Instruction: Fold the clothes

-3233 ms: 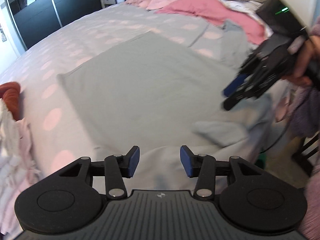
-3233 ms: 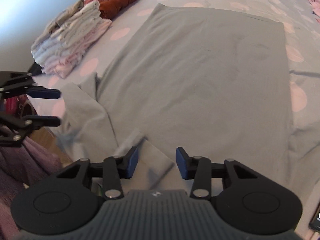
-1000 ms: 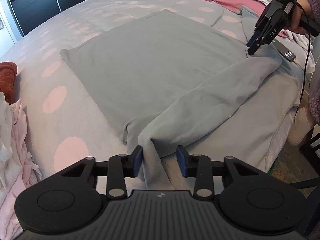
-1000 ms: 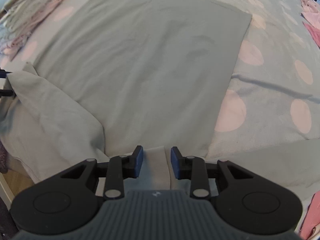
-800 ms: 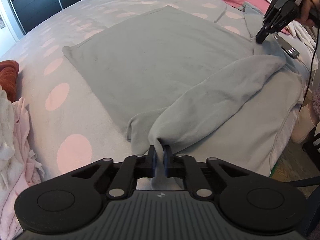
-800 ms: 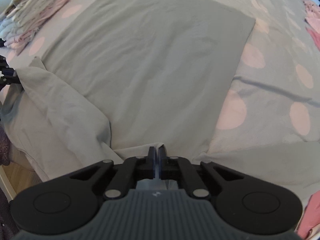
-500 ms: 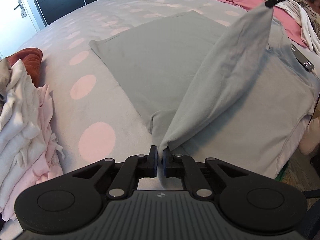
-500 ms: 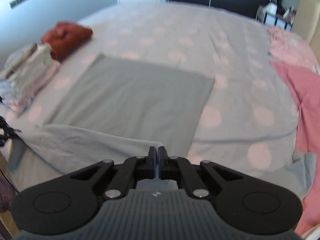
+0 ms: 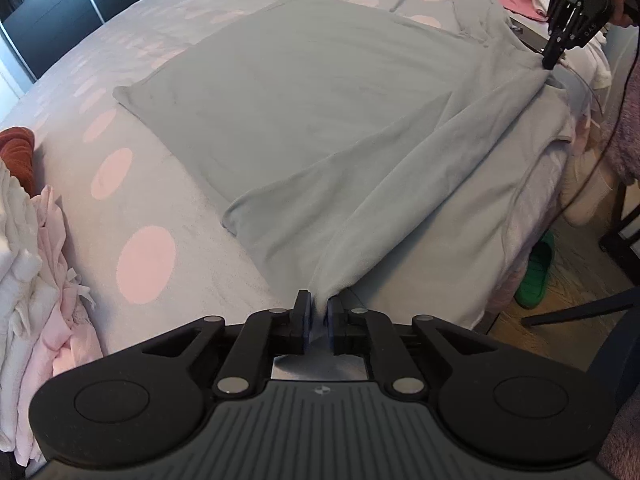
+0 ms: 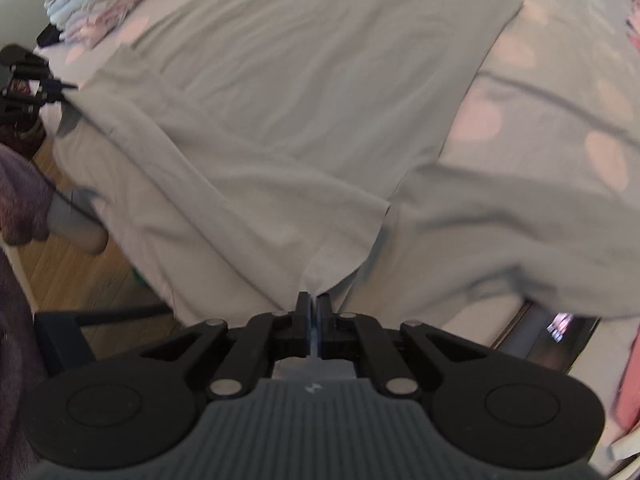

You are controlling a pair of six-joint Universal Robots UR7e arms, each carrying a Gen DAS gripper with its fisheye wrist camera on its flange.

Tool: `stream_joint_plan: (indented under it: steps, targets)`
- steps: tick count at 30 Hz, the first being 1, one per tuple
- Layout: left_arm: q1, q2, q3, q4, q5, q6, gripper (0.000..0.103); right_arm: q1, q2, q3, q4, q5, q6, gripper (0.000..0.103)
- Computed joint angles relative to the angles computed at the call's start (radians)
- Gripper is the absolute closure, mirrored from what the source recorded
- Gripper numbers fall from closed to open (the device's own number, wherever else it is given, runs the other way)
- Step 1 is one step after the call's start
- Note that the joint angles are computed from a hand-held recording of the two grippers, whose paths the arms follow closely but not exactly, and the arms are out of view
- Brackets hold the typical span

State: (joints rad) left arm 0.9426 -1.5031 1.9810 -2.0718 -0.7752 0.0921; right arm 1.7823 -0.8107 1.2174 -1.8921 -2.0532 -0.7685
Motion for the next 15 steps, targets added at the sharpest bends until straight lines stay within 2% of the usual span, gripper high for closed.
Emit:
stream_joint_plan:
  steps: [3,5,7,8,10,11,15]
  targets:
    - [-0.009,-0.012,-0.01,0.055,-0.026,0.02,0.092,-0.005,-0.008,0.004,0.044,-0.028,0.005,0.095]
    - [-0.02,-0.03,0.0,0.059,-0.036,0.034,0.087,-0.002,-0.021,0.008,0.041,-0.016,0.003,0.095]
    - [-0.028,-0.042,0.021,-0.011,-0.032,0.044,0.086,0.001,-0.034,0.012,0.037,-0.003,0.0,0.094]
    - [-0.031,-0.045,0.031,-0.053,-0.033,0.051,0.084,0.002,-0.041,0.017,0.017,0.03,-0.009,0.092]
    - [-0.026,-0.031,0.034,-0.116,-0.03,0.091,0.075,0.002,-0.055,0.026,-0.022,0.102,-0.026,0.084]
    - [-0.024,-0.021,0.033,-0.135,-0.025,0.109,0.074,0.007,-0.054,0.031,-0.033,0.124,-0.047,0.074]
    - [-0.008,0.026,0.005,-0.143,-0.036,0.169,0.074,0.029,-0.035,0.051,-0.071,0.171,-0.146,0.074]
